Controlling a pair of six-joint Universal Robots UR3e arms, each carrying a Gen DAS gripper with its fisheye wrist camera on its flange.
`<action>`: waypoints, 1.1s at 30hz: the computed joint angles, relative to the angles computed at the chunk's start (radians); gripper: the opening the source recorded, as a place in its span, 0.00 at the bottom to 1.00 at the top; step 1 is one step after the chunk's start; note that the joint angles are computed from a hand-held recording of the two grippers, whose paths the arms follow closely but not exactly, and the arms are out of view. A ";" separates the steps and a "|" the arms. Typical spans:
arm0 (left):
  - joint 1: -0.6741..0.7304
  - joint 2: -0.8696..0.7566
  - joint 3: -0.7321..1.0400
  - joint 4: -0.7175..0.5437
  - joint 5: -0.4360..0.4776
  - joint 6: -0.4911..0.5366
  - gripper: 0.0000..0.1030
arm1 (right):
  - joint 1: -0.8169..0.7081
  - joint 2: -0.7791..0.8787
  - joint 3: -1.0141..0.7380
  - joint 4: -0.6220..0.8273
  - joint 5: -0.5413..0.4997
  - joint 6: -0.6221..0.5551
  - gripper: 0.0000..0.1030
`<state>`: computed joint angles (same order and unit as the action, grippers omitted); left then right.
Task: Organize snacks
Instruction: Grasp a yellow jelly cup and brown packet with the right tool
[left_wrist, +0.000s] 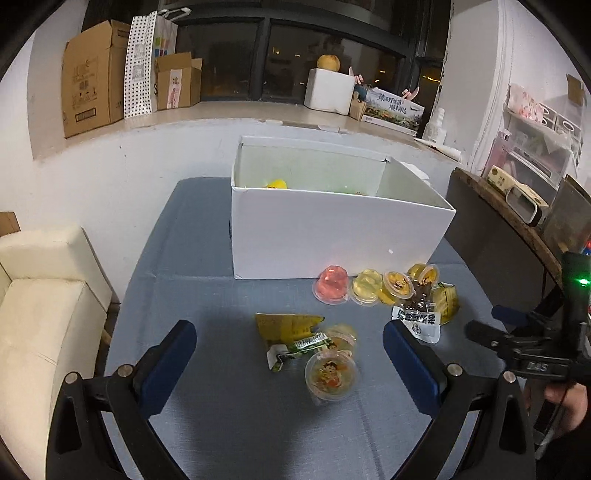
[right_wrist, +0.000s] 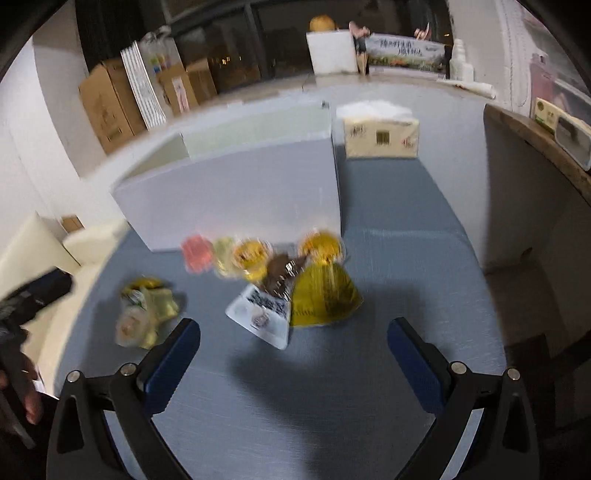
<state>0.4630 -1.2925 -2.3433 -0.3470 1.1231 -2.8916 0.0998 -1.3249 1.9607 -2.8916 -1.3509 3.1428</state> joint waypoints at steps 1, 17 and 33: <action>0.001 0.002 -0.003 0.004 0.000 -0.001 1.00 | -0.003 0.010 -0.004 0.005 -0.003 0.003 1.00; -0.022 -0.023 -0.001 0.016 0.014 0.020 1.00 | 0.063 0.276 -0.234 -0.031 -0.206 -0.086 0.85; -0.020 -0.040 0.004 0.017 0.009 0.015 1.00 | -0.038 0.090 -0.030 -0.076 0.020 -0.050 0.36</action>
